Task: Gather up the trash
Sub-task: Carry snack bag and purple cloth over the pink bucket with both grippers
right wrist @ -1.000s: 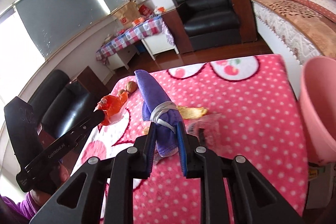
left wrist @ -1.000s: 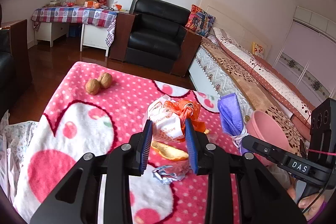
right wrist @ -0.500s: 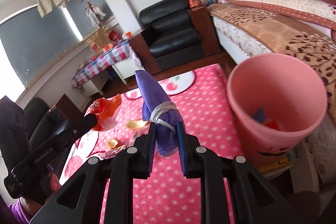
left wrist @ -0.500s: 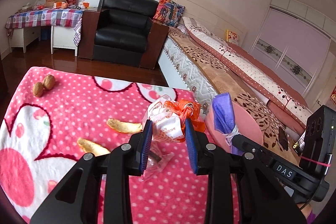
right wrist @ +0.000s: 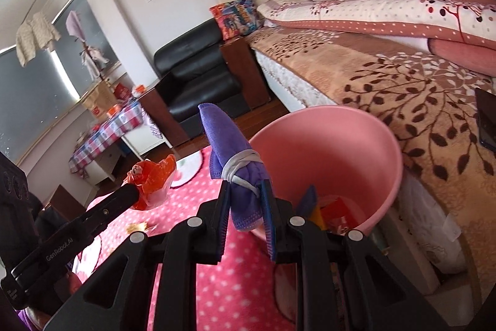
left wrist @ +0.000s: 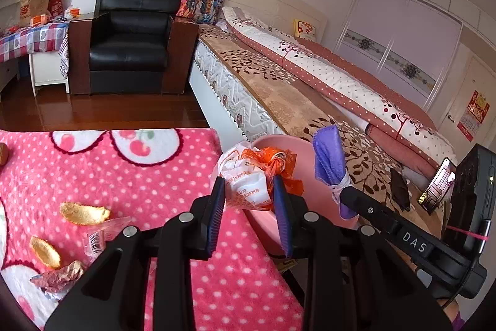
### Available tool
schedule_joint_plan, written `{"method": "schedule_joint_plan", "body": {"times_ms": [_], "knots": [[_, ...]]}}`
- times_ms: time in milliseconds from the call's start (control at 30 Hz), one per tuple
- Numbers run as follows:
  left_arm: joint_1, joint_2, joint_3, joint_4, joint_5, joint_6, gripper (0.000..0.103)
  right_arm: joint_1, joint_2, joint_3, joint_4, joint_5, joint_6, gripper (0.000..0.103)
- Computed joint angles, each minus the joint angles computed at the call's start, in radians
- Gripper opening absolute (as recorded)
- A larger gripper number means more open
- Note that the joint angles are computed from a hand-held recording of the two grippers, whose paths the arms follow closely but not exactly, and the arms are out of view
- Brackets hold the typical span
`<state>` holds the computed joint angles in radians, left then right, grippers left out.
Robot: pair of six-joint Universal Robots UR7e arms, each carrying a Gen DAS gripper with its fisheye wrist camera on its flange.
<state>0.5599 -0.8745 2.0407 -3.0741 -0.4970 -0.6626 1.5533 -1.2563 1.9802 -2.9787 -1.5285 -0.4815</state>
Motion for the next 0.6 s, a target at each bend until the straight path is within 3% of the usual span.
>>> {"method": "schedule_joint_plan", "body": {"times_ms": [233,600], "knots": [[0.052,0.09,-0.102,-0.028,-0.052,0.107,0.031,-0.01,0.056,-0.064,-0.004,-0.041,0.005,0.019],[0.095,0.143,-0.174,-0.001,-0.106,0.148,0.031,-0.022,0.113,-0.116,-0.006,-0.082,0.024,0.02]]}}
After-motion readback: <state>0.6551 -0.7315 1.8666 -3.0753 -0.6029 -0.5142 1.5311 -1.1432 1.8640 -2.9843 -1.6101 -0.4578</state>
